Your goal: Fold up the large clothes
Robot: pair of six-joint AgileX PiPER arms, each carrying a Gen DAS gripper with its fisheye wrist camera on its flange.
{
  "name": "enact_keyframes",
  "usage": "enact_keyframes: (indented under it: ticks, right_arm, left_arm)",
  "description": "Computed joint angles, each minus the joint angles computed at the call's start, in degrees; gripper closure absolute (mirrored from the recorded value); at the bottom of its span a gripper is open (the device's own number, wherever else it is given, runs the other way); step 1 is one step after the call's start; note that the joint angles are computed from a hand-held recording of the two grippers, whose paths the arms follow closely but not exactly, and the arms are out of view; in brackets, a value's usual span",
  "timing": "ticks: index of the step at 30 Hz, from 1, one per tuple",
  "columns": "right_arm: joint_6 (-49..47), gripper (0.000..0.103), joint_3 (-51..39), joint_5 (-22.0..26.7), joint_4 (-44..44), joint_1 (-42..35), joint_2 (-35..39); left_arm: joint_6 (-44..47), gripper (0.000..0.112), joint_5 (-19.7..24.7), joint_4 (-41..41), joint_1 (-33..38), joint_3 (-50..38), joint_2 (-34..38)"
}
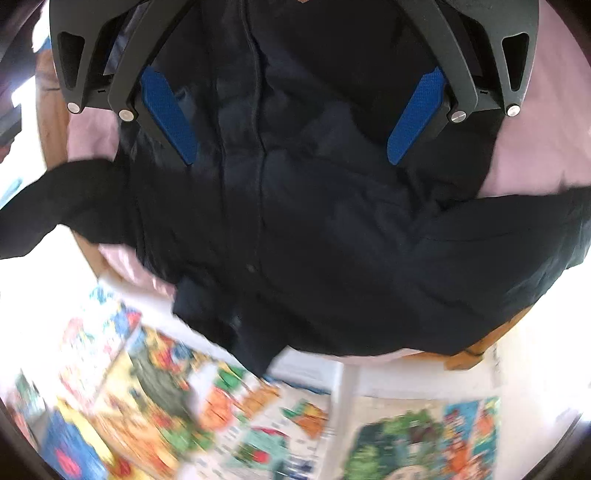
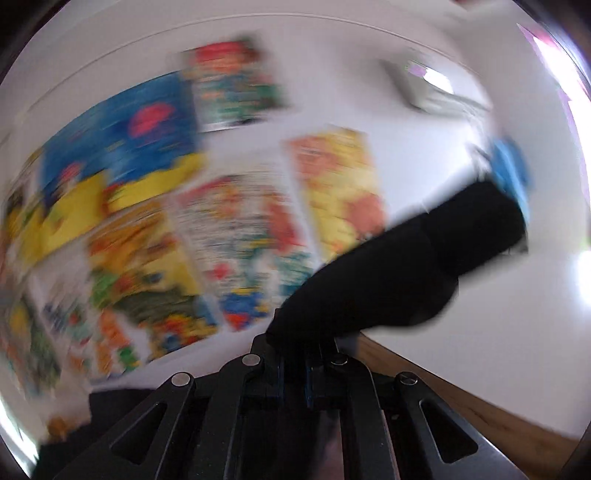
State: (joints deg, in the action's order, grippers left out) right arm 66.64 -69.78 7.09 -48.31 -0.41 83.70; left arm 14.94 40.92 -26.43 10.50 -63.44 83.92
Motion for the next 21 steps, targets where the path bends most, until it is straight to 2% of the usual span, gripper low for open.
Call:
enact_keyframes:
  ticks: [5,6,8,11,12,14,17,21]
  right_arm:
    - [16.05,0.096,-5.49,3.2,-28.64,16.99,5.34]
    - [16.94,0.096,-5.16,3.63,-32.71,20.18,6.03]
    - [13.84,0.096,-6.17,3.57,-33.98,25.07,8.91]
    - [-1.73,0.096,-8.6,2.67,-20.7,30.54,14.15]
    - [-7.46,0.096,-9.78,2.27,-15.15,31.85,16.15]
    - [-18.92,0.096,-11.6,1.91,-4.18,33.88,19.85]
    - [-36.1,0.096,-13.86,2.83,12.47,35.83,24.17]
    - [-56.79,0.096,-15.32,4.66,31.69,36.88,27.49]
  left_arm:
    - [9.76,0.011,4.52,-11.02,10.53,-3.19,0.39]
    - [11.67,0.011,5.43,-13.29,12.68,-3.84,0.72]
    - [14.94,0.011,6.82,-17.75,16.34,-3.96,1.36]
    - [22.81,0.011,9.17,-27.84,20.84,-3.07,4.19]
    - [27.43,0.011,11.02,-33.03,22.2,-2.71,6.19]
    - [31.5,0.011,14.09,-37.76,23.19,-3.49,9.84]
    - [33.78,0.011,21.94,-42.84,23.49,-7.43,18.39]
    - [31.65,0.011,28.04,-44.39,23.45,-12.0,26.38]
